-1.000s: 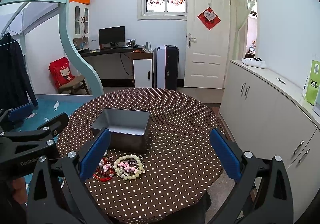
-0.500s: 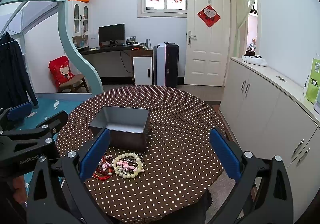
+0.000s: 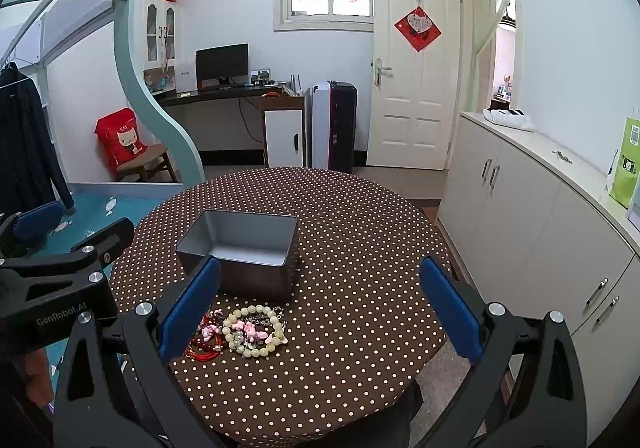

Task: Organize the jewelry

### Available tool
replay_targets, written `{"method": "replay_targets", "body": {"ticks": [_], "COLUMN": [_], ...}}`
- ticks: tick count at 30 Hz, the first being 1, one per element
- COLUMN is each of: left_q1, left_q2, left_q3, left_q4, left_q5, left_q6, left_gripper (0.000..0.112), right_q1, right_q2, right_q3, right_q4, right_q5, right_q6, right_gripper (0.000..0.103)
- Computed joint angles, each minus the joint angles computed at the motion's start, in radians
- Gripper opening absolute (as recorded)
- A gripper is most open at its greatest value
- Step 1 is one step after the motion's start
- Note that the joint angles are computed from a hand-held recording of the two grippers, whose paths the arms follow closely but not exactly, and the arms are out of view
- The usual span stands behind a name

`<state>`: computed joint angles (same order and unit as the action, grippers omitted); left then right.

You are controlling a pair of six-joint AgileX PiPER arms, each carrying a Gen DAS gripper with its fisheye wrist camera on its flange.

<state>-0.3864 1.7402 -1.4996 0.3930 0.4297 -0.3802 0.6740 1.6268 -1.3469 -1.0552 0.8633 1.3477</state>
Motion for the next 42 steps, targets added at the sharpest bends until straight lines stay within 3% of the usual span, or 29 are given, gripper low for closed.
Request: {"method": "replay_targets", "body": {"ticks": [21,31,34,38,42], "left_q1": [0.018,0.063,0.088,0.11,0.127], "left_q2": [0.069,0.187,0.255,0.339,0.377], "left_q3": [-0.085,-0.174,-0.224,-0.286,-0.309], "left_q4": [-0.133,-0.338,-0.424,-0.458,-0.459], "left_q5": [0.069,0.199,0.273,0.334,0.344], "left_q6": [0.131,0.321,0.402,0.431,0.433], "left_gripper": [0.098,0.098,0.098,0.098,0.097], "right_q1": [-0.037,-0.093,-0.115,-0.143,-0.17], "right_q2": [0.022,0.076,0.101,0.165,0.203], "right_q3": [-0.013,-0.013,-0.015,-0.044,-0.057], "right_q4": [0.085,0.252,0.321,0.392,0.421], "right_q5": [-0.031,-0.098,-0.117,-0.103,-0.102], "right_q6": [-0.056,-0.169,-0.222,-0.279,-0.31], "right_gripper": [0.096,0.096,0.096,0.096,0.096]}}
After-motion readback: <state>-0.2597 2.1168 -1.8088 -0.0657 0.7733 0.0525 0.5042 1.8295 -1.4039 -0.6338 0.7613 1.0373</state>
